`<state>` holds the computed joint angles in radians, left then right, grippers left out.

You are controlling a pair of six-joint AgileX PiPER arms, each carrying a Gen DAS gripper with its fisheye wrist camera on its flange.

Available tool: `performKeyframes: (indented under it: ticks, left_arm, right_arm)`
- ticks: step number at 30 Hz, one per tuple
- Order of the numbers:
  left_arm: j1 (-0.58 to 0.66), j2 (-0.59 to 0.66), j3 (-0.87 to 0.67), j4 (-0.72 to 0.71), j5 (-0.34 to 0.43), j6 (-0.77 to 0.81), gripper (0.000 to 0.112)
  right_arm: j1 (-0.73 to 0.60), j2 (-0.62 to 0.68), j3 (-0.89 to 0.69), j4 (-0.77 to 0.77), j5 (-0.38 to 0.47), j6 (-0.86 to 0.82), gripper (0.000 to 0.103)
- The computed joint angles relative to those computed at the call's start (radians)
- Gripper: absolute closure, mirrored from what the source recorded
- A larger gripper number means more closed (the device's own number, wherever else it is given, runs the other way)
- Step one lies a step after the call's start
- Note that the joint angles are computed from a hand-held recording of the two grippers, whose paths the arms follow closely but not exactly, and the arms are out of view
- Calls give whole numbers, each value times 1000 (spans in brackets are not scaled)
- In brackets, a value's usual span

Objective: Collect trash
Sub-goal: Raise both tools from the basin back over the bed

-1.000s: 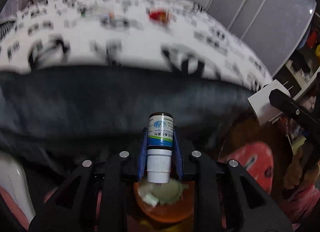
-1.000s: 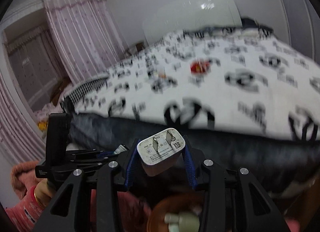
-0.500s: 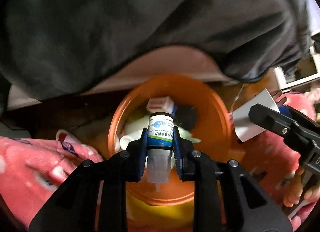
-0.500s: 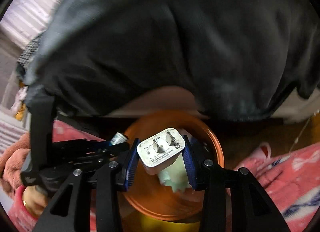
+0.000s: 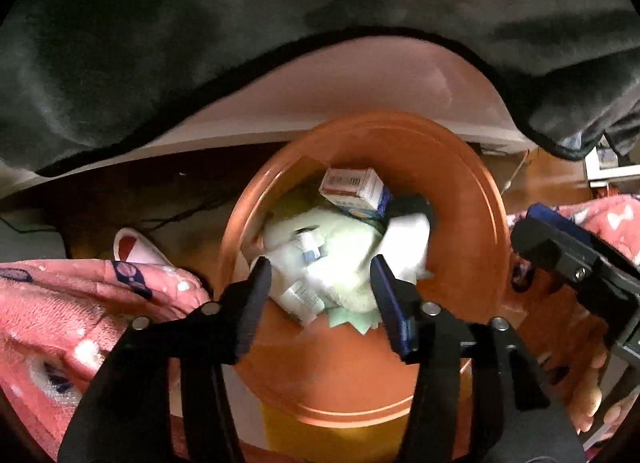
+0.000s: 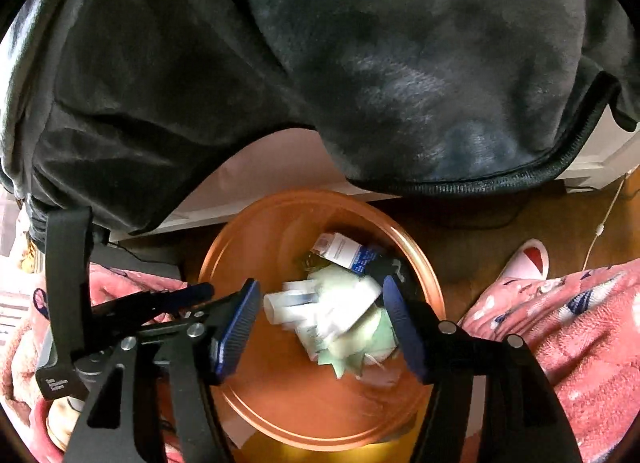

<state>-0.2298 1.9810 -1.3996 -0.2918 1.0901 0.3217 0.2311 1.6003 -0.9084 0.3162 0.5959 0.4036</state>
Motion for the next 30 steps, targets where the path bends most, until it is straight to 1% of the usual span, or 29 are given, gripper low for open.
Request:
performKeyframes:
  ticks: [4, 6, 10, 14, 17, 18, 19, 21, 26, 29, 30]
  left_arm:
    - [7, -20, 13, -4, -17, -8, 51]
    - [9, -40, 25, -6, -35, -5, 48]
    - [5, -85, 51, 13, -73, -22, 48]
    - [0, -173, 87, 47, -119, -40, 47]
    - [16, -268, 114, 55, -137, -32, 47]
    - [22, -298, 118, 59, -138, -32, 46]
    - [23, -319, 118, 68, -140, -41, 42]
    - [37, -376, 117, 71, -152, -41, 39]
    - [64, -454, 56, 77, -157, -51, 38]
    - [70, -459, -3, 82, -147, -51, 34]
    - [73, -456, -33, 83, -136, -49, 33]
  right_arm:
    - [-10, -18, 13, 7, -10, 0, 39]
    - [-11, -34, 23, -2, -19, 16, 36]
    - [1, -76, 28, -48, -18, 71, 35]
    - [15, -134, 27, -101, -5, 124, 30]
    - [31, -187, 19, -149, 10, 169, 30]
    - [40, -207, 13, -176, 16, 190, 30]
    - [45, -217, 7, -194, 20, 204, 30]
    - [61, -255, -19, -242, 38, 238, 28]
    - [95, -297, -125, -318, 87, 261, 26]
    - [89, -296, -224, -322, 121, 220, 25]
    - [77, -285, -271, -299, 134, 186, 23]
